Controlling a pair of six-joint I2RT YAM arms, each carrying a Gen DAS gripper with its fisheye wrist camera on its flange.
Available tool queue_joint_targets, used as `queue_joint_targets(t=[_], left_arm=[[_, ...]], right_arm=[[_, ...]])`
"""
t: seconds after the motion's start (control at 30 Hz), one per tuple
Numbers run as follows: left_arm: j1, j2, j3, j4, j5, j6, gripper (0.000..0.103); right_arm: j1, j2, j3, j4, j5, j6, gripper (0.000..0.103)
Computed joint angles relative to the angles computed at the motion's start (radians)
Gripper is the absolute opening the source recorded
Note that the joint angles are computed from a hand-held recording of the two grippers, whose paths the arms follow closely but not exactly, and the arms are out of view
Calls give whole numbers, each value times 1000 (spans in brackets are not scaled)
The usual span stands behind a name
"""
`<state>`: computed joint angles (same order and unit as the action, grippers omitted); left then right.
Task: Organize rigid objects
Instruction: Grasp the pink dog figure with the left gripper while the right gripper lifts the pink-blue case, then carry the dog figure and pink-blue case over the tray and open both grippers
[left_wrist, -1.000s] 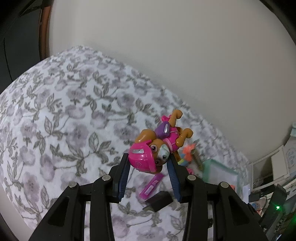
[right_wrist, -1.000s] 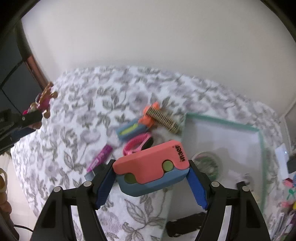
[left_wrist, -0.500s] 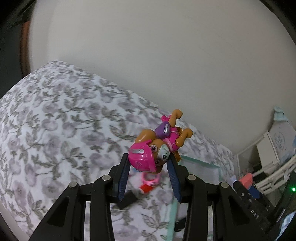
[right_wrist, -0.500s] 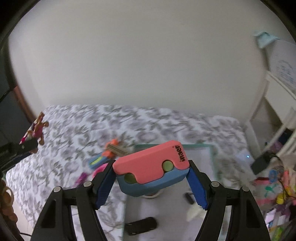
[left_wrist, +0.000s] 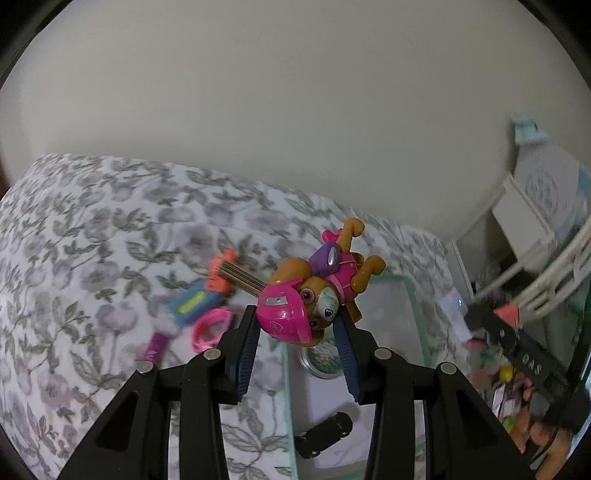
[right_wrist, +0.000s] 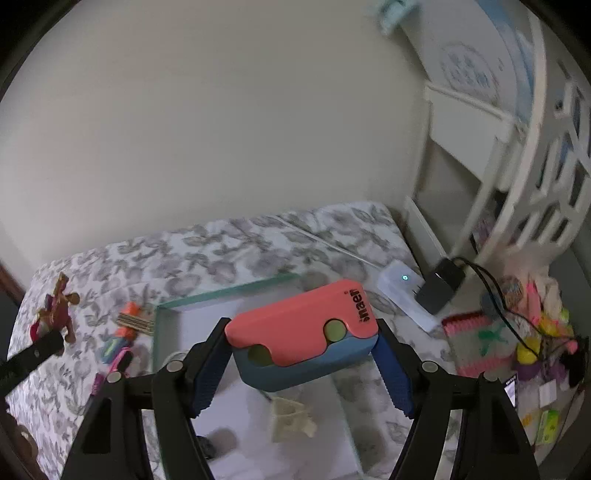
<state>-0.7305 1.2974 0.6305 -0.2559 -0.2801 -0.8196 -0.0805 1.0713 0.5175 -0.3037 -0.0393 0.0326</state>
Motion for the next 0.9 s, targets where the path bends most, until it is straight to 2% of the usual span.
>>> queue_joint_targets(t=[0.2, 0.43, 0.7, 0.9], left_arm=[[-66, 247, 77, 77, 56, -1, 42], [-109, 442, 139, 110, 104, -1, 42], [-121, 534, 167, 108, 134, -7, 42], [-136, 563, 200, 89, 131, 8, 42]], right_arm=[[-42, 186, -15, 117, 11, -15, 76], [-38, 446, -8, 238, 33, -13, 76], [-24, 616, 3, 314, 48, -6, 76], [54, 633, 2, 319, 78, -1, 76]])
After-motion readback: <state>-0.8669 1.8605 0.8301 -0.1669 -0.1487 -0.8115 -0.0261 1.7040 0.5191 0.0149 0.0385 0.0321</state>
